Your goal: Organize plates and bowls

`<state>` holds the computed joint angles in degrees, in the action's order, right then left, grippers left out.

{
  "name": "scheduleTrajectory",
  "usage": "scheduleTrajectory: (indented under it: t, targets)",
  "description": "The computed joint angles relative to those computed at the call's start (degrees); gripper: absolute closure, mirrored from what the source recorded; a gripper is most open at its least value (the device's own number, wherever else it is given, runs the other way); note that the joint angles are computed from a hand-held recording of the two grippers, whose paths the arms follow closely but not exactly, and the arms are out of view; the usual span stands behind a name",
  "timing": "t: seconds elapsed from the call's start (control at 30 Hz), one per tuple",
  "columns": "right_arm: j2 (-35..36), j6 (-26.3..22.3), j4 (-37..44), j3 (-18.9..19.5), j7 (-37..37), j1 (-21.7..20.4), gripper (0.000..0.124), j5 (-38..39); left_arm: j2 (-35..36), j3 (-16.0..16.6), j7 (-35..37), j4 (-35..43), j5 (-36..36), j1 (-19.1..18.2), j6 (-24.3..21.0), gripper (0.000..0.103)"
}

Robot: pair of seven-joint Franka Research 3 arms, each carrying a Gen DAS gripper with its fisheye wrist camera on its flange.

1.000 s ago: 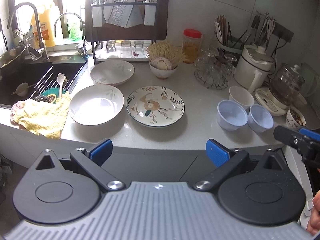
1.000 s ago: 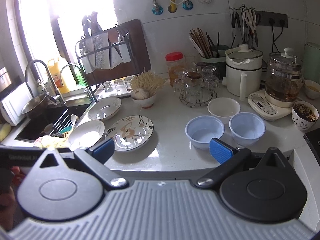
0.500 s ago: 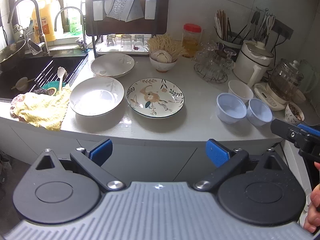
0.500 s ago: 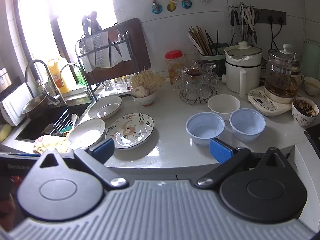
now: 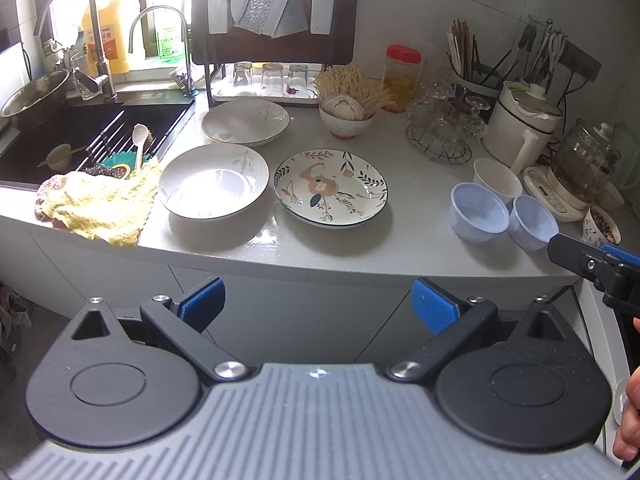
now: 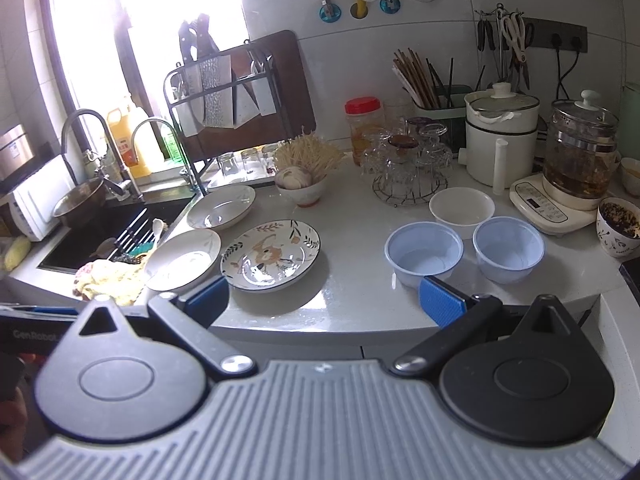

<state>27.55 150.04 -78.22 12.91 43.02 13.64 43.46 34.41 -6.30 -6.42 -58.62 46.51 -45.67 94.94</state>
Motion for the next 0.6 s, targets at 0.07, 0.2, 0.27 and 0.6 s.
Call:
scheduleTrajectory:
  t: [0.07,0.2,0.27,0.6]
  targets:
    - [0.02,-0.40,0.00,0.01,0.14,-0.07,0.021,0.00,0.18,-0.04,-0.20,0.23,-0.25,0.06,-0.06,0.002]
    - [0.09,-0.49,0.11,-0.14,0.39,0.01,0.021,-0.27,0.35,-0.03,-0.07,0.48,-0.56,0.05,-0.19,0.002]
    - [0.07,-0.48,0.03,-0.07,0.25,-0.02,0.021,-0.24,0.43,0.06,-0.10,0.57,-0.52,0.00,-0.22,0.002]
    - [-0.04,-3.19,0.81,-0.30,0.58,-0.18,0.021,-0.77,2.40,0.69,1.19,4.93,-2.08,-0.59,-2.63,0.002]
